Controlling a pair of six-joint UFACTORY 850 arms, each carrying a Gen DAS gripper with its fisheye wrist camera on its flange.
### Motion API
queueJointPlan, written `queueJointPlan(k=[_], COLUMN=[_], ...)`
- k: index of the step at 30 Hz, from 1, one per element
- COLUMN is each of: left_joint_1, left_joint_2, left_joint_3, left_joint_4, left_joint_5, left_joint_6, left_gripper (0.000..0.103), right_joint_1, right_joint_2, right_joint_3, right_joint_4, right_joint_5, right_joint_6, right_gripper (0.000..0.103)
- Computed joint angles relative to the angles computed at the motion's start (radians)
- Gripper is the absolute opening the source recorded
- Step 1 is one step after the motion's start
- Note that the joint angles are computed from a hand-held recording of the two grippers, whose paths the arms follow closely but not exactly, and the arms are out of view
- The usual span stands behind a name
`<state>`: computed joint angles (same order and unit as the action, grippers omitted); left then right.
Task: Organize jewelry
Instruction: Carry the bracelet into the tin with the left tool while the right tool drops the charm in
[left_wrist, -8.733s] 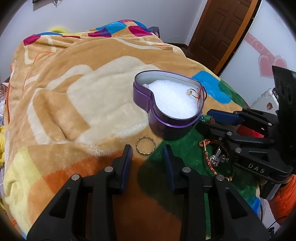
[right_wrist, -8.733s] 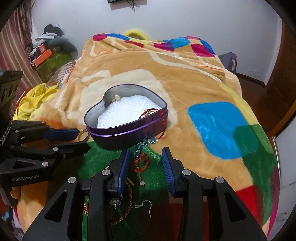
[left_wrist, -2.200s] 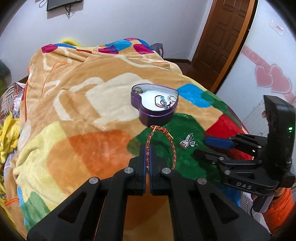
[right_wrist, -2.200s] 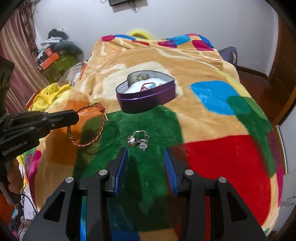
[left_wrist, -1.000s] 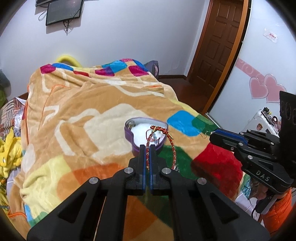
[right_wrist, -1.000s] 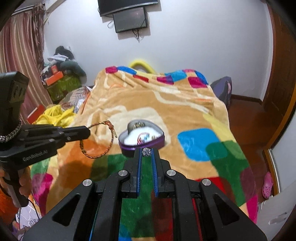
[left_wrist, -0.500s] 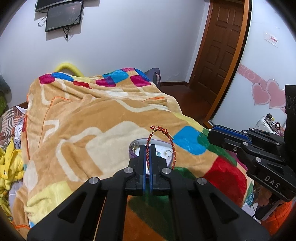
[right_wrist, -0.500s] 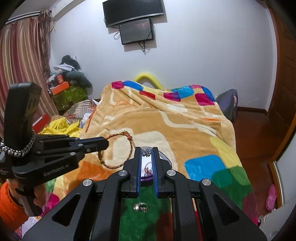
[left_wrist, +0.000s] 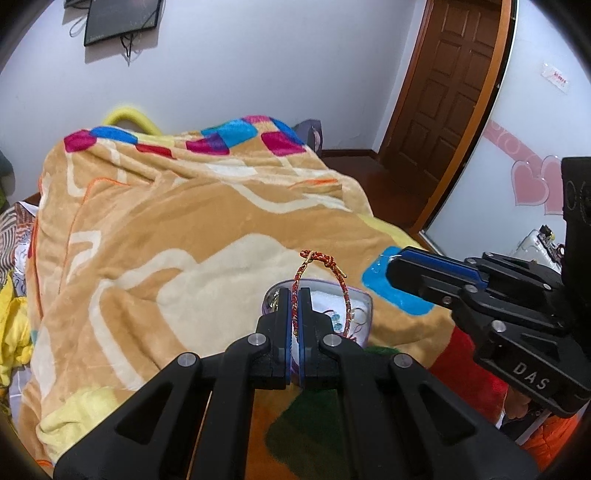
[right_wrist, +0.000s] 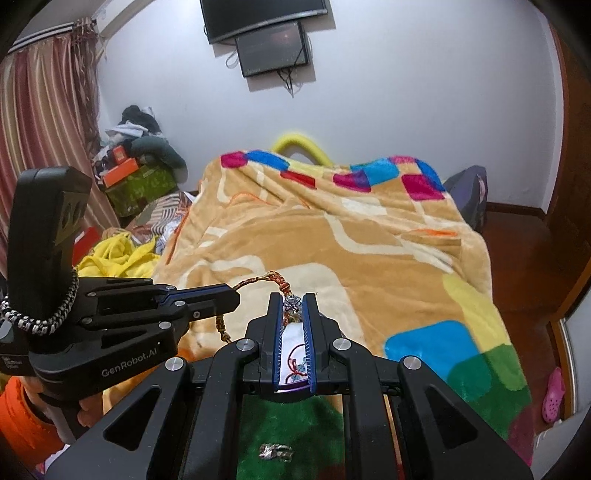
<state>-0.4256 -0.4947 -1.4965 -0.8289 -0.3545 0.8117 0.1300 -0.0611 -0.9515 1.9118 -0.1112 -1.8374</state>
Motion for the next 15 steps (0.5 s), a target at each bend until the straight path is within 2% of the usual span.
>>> queueJointPlan(k=[4,8,15], left_joint_1=[-0.002,-0.009,-0.019], left_joint_2=[-0.040,-0.070,-0.094], left_joint_3=[-0.036,-0.063,-0.091], left_joint_4=[0.058,0.108,0.170], left_joint_5=[-0.033,-0.056,-0.074], left_joint_6=[-0.052,-0.088,-0.125], left_gripper=[0.001,0.001,0.001], right_joint_1=[-0.011,-0.021,-0.029], right_joint_2=[-0.053,-0.097,-0.145], right_joint_3=[-0.036,-0.069,-0.108], right_joint_4=[-0.341,-0.612,-0.941], right_joint_5=[-0.011,-0.029,-0.059], right_joint_6=[0.339,0.601,0.919], right_gripper=[0.009,0.009,0.010])
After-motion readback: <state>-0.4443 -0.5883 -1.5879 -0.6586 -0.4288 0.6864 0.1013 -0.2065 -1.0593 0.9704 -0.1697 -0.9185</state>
